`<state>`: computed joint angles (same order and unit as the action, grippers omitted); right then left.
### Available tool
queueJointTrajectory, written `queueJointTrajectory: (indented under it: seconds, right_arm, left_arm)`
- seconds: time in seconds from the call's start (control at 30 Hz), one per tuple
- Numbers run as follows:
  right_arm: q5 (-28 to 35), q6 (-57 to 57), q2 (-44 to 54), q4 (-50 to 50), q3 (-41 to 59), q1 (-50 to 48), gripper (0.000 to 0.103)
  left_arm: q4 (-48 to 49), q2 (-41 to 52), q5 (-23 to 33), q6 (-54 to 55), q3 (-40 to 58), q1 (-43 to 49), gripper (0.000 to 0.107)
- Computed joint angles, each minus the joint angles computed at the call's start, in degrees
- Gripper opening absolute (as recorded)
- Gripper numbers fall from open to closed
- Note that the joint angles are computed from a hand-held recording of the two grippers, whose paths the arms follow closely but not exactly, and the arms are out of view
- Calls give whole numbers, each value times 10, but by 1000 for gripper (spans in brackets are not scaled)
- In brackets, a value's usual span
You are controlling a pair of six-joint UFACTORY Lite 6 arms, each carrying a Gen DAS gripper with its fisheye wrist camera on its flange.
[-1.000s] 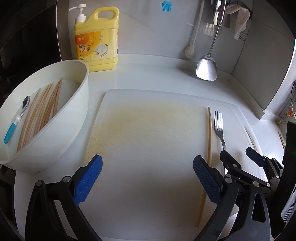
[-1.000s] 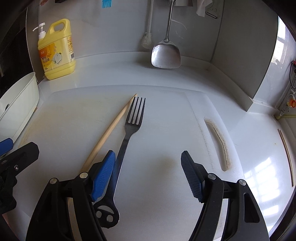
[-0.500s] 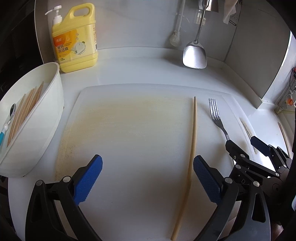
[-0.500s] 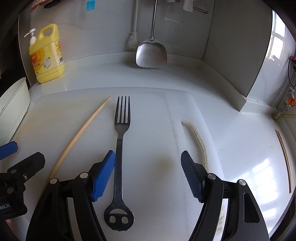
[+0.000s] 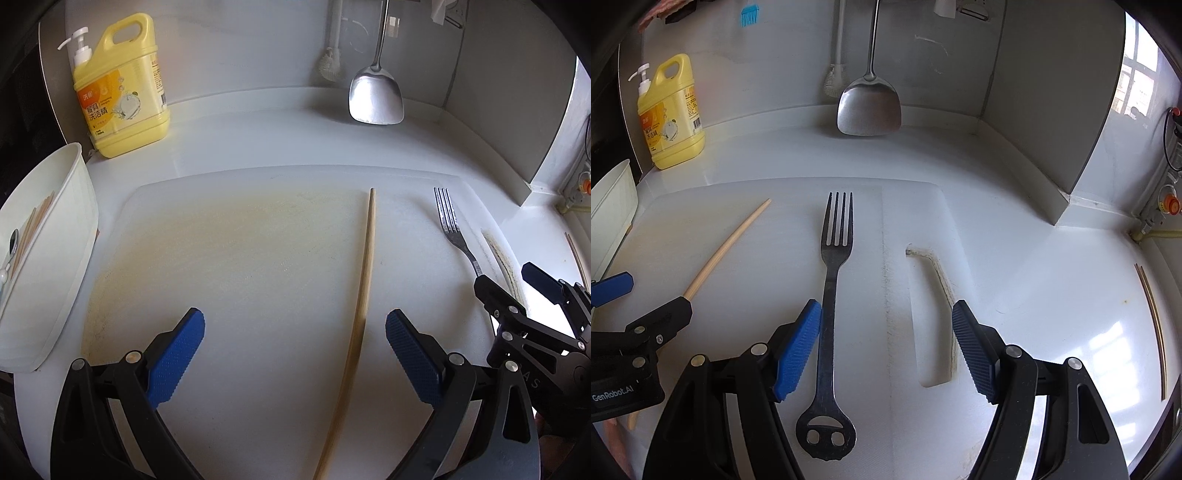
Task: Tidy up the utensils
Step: 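Lower the right tool over the black fork handle while the left tool lowers over the last chopstick, then close the right tool on the fork handle while the left tool closes on the chopstick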
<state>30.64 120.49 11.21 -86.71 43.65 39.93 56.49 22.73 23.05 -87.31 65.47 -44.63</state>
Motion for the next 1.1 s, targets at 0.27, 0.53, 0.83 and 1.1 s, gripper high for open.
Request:
queueJointTrajectory:
  seconds: [0.27, 0.53, 0.83, 1.1]
  right_arm:
    - [-40, 11, 13, -62, 17, -28, 68]
    - [-64, 57, 13, -119, 14, -35, 52]
    - [-63, 97, 19, -166, 15, -24, 29]
    - [-57, 132, 20, -202, 10, -16, 7]
  left_arm:
    - [15, 39, 16, -17, 40, -7, 97]
    - [51, 50, 11, -32, 56, -16, 72]
    - [72, 61, 10, -35, 74, -39, 8]
    - [81, 34, -12, -57, 41, -37, 7]
